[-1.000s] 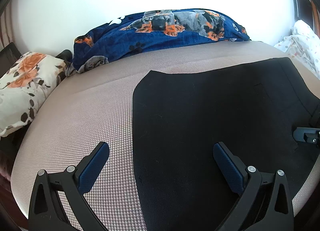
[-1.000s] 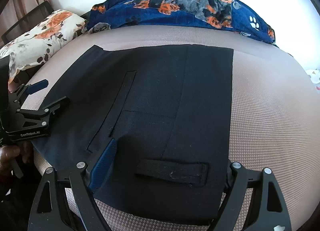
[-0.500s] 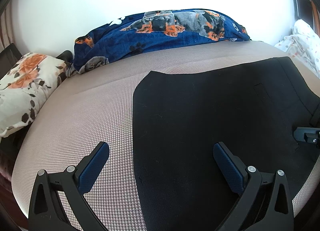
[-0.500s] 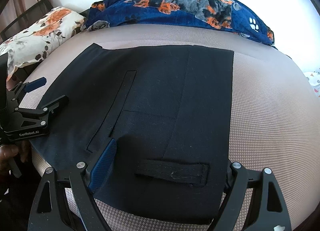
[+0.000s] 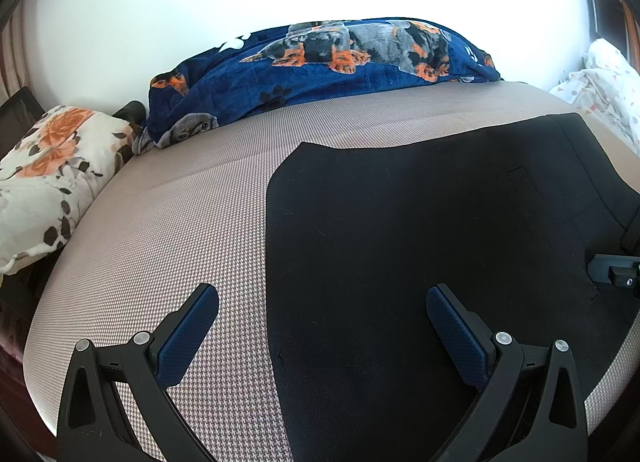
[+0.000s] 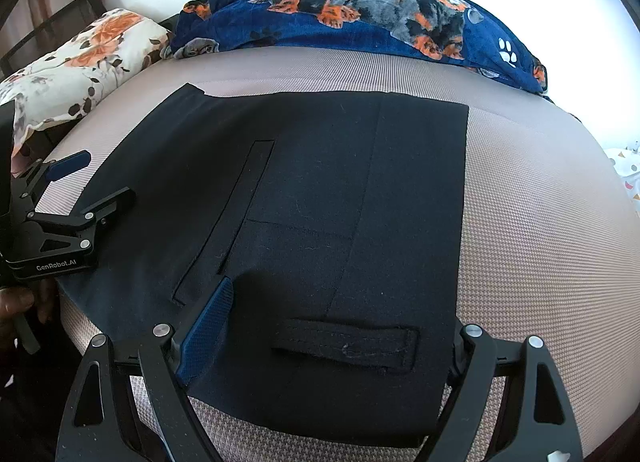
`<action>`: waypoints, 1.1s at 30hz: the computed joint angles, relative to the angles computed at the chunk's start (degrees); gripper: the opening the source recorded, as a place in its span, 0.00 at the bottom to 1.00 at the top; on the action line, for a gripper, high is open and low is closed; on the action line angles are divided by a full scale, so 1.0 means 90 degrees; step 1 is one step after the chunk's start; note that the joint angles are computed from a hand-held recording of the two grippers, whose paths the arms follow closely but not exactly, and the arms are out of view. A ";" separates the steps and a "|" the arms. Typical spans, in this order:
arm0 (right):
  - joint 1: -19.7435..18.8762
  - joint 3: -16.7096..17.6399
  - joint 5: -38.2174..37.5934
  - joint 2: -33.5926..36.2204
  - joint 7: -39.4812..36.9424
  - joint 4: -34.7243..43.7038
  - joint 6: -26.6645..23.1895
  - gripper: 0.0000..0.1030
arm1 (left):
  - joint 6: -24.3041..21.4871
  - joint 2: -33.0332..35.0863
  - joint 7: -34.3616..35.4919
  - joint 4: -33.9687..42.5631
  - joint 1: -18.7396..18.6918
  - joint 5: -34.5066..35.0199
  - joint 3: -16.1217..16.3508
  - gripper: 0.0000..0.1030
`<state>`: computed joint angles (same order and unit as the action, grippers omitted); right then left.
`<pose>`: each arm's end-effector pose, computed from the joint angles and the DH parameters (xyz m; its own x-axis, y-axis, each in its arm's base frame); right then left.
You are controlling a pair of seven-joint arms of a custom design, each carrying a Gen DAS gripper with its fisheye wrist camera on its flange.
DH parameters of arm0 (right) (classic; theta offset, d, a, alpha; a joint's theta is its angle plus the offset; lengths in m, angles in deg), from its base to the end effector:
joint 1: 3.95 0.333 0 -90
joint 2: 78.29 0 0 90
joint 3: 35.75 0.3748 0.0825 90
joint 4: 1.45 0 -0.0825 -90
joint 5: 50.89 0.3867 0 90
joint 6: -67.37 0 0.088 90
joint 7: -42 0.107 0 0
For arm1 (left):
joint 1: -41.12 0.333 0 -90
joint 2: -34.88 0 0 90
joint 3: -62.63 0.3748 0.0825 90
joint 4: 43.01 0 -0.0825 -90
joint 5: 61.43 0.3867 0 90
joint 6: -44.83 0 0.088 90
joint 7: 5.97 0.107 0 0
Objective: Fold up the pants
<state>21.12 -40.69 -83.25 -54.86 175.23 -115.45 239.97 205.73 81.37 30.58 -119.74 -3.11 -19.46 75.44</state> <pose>0.6152 0.2738 0.3702 0.1614 -0.9865 -0.0261 -0.7926 -0.1138 -0.5991 0.6527 -0.5065 0.3520 -0.2887 -0.9450 -0.1539 -0.6138 0.3061 -0.7277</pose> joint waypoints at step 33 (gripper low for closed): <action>-0.0187 0.0201 0.0476 0.0023 -0.0239 -0.0075 0.0056 0.84 | -0.0074 -0.0001 -0.0102 0.0026 0.0010 0.0150 -0.0029 1.00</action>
<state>19.43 -38.89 -78.96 -54.65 173.08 -116.12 240.47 205.06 81.36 29.66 -119.51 -3.02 -18.11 75.19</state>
